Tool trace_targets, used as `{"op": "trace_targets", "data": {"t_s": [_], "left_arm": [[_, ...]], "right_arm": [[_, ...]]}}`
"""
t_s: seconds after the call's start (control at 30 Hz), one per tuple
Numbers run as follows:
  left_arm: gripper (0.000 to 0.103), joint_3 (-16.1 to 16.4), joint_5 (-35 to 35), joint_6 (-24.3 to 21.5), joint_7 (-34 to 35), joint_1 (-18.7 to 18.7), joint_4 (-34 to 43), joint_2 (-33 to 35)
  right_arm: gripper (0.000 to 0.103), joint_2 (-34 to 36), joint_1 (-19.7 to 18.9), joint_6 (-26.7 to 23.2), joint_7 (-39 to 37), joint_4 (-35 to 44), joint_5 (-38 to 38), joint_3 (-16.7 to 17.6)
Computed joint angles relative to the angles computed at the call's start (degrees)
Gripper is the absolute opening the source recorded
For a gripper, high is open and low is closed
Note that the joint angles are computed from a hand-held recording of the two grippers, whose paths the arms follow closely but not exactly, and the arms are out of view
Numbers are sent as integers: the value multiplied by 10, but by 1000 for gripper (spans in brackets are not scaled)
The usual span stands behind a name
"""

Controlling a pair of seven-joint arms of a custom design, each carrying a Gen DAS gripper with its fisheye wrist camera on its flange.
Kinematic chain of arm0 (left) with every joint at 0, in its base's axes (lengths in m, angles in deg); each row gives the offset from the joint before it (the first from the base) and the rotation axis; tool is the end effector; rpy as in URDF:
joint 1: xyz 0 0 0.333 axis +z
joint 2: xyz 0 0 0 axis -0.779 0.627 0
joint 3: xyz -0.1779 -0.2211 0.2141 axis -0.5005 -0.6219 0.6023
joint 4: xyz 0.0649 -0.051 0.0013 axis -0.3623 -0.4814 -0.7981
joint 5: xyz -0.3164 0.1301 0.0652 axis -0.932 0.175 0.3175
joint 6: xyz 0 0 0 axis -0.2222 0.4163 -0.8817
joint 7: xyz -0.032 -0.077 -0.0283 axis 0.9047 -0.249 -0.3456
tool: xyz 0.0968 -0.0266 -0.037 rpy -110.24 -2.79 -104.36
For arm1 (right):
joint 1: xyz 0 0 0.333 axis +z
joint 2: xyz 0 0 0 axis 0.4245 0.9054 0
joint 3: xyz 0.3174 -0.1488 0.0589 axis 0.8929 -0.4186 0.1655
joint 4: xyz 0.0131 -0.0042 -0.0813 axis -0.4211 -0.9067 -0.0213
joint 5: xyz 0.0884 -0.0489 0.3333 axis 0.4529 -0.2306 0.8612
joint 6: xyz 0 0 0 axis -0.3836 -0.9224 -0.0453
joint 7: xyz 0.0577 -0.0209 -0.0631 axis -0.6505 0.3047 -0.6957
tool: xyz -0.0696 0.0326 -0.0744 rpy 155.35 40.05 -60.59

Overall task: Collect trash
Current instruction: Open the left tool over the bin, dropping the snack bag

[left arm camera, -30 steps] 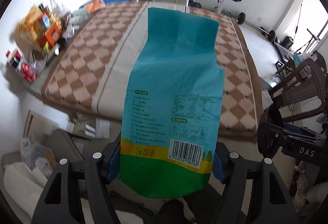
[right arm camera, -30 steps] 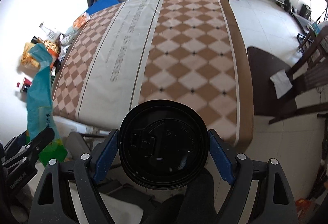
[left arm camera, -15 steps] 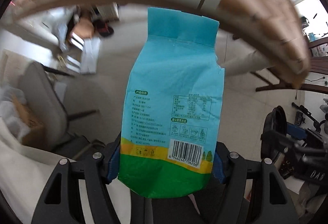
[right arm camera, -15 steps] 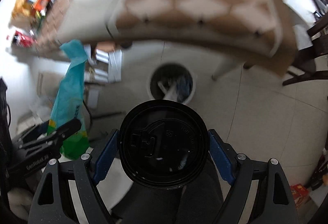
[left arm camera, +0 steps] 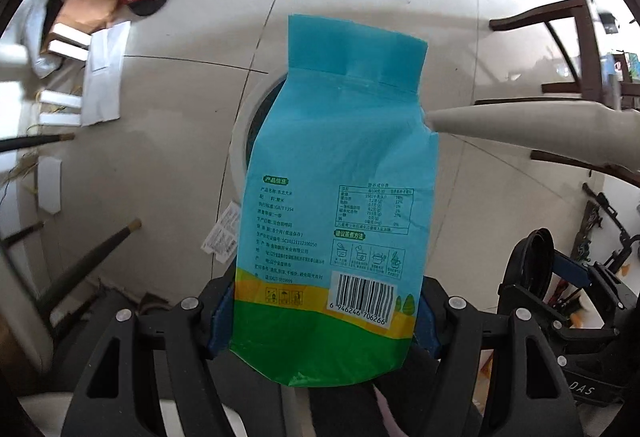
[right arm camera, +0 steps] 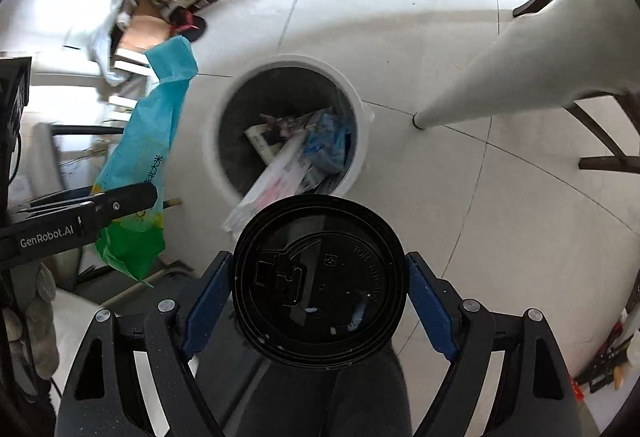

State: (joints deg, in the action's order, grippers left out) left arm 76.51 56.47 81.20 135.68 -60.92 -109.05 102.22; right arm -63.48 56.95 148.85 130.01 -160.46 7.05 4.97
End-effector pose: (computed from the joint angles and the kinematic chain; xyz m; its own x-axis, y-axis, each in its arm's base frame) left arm 0.6960 -0.2093 0.3956 -0.6376 -0.7402 0.2137 -0.7171 0.6716 0.1865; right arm 0.4740 0.3678 0.4122 -0.6256 -0.7667 -0.1443 -0.7801 0.6132 0.1237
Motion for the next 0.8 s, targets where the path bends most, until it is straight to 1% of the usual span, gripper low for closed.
{"op": "trace_targets", "data": {"t_s": [0.03,0.07,0.17,0.2,0.27,0.37,0.4,0.47,0.5,0.53,0.57,0.6,0.7,0.73,0.77,0.8], "left_arm": [[69,1,2,1,0,-2,5,8],[69,0,0,-6,-3,-7,30,32],[69,2,-2,-26,-8,-16,79,73],[69,2,-1,-40,-6,-20,104,92],[70,6,1,-46,-7,-25,122,110],[74,11,5,-71,-5,-34,179,148],[76,13,5,-72,-3,-35,183,151],[85,13,2,-56,-11,-30,154,137],[98,12,-3,-60,-21,-29,159,139],[102,11,-8,-74,-29,-28,182,150],[102,11,-11,-76,-35,-26,184,151],[102,12,-11,-66,-38,-24,166,141],[102,9,-10,-8,-42,-11,70,86],[102,8,-10,1,-44,-6,52,74],[102,7,-9,20,-46,-2,23,57],[102,8,-5,53,-48,4,-25,27]], "right_arm": [[86,10,-6,14,-10,-6,7,0],[86,19,-9,29,-16,-14,13,-2],[86,53,-21,71,-43,-29,35,-4],[86,63,-22,78,-49,-26,40,-4],[86,83,-26,94,-66,-24,47,-7],[86,114,-29,110,-89,-10,54,-12],[86,124,-29,116,-95,-4,56,-13],[86,137,-28,127,-103,3,60,-16],[86,143,-30,134,-110,6,63,-16],[86,149,-33,138,-120,9,70,-12],[87,154,-38,149,-129,9,81,-7],[88,156,-38,156,-132,9,88,-7],[89,160,-35,168,-141,11,98,-8],[91,160,-32,170,-140,12,98,-11],[95,162,-28,167,-137,17,95,-15],[98,163,-22,160,-130,23,88,-21]]}}
